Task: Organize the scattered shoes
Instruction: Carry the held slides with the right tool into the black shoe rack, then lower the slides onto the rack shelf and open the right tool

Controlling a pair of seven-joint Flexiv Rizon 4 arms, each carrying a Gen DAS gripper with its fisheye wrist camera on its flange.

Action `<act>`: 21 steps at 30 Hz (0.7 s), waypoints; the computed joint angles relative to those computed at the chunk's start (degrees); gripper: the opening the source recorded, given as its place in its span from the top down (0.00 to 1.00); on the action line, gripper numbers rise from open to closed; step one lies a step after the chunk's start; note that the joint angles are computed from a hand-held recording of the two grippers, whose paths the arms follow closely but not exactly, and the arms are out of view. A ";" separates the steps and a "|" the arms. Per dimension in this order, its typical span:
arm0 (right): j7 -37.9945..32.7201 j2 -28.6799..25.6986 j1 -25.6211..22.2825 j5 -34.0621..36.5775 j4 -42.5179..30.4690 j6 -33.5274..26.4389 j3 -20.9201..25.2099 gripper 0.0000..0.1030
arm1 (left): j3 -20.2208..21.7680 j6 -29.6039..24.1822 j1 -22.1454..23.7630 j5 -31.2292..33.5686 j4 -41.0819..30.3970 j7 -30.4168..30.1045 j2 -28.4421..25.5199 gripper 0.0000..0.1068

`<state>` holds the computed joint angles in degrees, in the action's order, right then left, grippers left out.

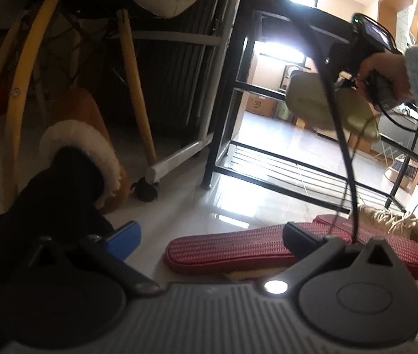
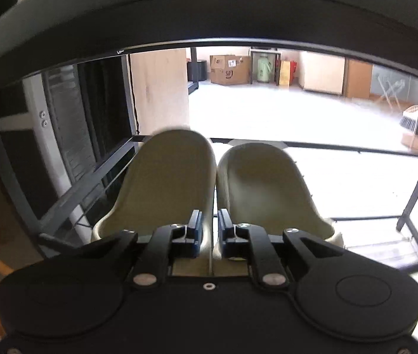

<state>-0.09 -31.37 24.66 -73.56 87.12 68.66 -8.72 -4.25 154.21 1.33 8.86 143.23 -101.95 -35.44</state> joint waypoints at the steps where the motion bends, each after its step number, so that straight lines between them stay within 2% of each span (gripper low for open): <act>1: -0.66 -0.53 -0.05 0.06 -0.75 -0.13 -0.13 0.89 | -0.08 -0.33 0.03 0.06 0.01 -0.01 0.10 0.04; 15: -3.56 -6.19 -0.04 6.81 -7.27 4.25 -3.94 0.89 | -0.23 -3.46 -0.24 -0.18 -0.25 -0.49 0.82 0.04; 21: -9.94 -9.14 0.68 11.42 -11.57 0.59 -4.42 0.89 | -0.41 -3.97 -0.37 -0.39 -0.38 -0.47 0.86 0.04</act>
<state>-10.03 -40.50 25.33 -62.15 75.55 69.25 -13.14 -4.65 150.24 0.96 8.47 142.85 -102.42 -34.59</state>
